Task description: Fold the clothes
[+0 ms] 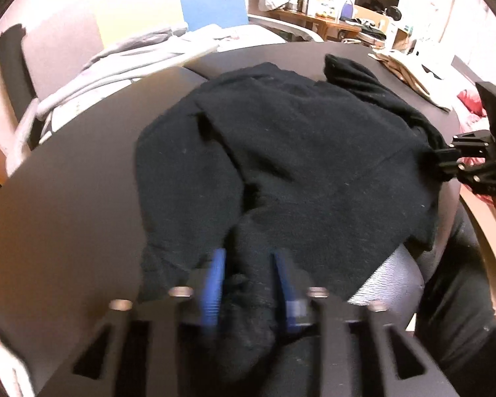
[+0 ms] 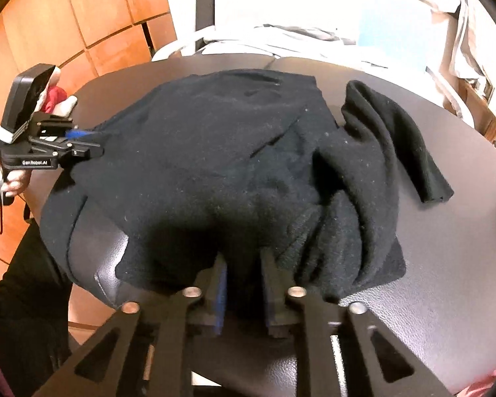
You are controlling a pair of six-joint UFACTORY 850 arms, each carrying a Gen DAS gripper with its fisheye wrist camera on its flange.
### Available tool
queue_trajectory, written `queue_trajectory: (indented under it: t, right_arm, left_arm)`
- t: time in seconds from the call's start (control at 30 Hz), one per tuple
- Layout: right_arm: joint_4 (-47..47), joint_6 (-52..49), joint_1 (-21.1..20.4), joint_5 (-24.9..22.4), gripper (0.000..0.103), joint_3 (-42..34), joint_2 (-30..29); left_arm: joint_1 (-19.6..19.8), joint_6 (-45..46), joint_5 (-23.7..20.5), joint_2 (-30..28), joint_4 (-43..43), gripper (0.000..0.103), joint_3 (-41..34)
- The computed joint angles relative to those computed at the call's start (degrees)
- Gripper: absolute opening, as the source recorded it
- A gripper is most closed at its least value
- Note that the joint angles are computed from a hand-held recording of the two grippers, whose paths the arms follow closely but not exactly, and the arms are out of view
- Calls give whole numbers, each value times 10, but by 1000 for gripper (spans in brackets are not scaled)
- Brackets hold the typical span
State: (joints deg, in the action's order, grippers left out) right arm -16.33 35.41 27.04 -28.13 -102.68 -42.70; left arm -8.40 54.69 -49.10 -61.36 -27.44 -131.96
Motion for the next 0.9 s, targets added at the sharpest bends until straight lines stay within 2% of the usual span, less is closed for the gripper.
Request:
queue_trajectory:
  t: [0.03, 0.17, 0.23, 0.3, 0.37, 0.4, 0.43, 0.47, 0.5, 0.53, 0.57, 0.6, 0.73, 0.8, 0.9]
  right_arm:
    - [15, -23, -3, 0, 28, 0, 1]
    - [46, -133, -9, -54, 31, -36, -10]
    - [64, -185, -12, -80, 35, -65, -24]
    - [95, -229, -18, -102, 36, -83, -34]
    - [120, -240, -23, -116, 36, -97, -46]
    - [132, -239, -24, -117, 36, -99, -49]
    - [122, -220, -22, -115, 36, -98, -50]
    - [109, -198, -19, -112, 36, -96, -51]
    - [82, -172, -13, -109, 28, -93, -49]
    - [54, -145, -7, -106, 23, -90, -46]
    - [24, -117, -1, -104, 13, -87, -45]
    - [-5, -89, 5, -103, 11, -85, -43]
    - [-154, 68, 28, -99, 10, -69, -27]
    - [-239, 152, 37, -100, 9, -63, -15]
    - [-370, 276, 48, -117, 9, -64, -3]
  left_arm:
    - [1, 11, -10, -4, -3, 77, -10]
    - [-11, 40, -15, -9, 38, 78, -23]
    - [-21, 40, -2, -11, 70, 78, -21]
    - [-27, 24, -16, -26, 96, 78, -42]
    - [-29, 21, -17, -25, 98, 73, -35]
    - [-29, 28, -10, -17, 88, 64, -20]
    - [-28, 38, -1, -8, 71, 46, -3]
    - [-28, 41, 12, 4, 62, 36, 17]
    - [-30, 35, 31, 15, 65, 22, 38]
    - [-33, 28, 53, 27, 71, 14, 60]
    - [-34, 28, 78, 41, 70, 13, 83]
    - [-36, 33, 103, 55, 64, 12, 105]
    - [-26, 94, 159, 102, -44, 11, 154]
    - [-21, 115, 164, 112, -100, 11, 148]
    - [-19, 129, 193, 122, -160, 10, 131]
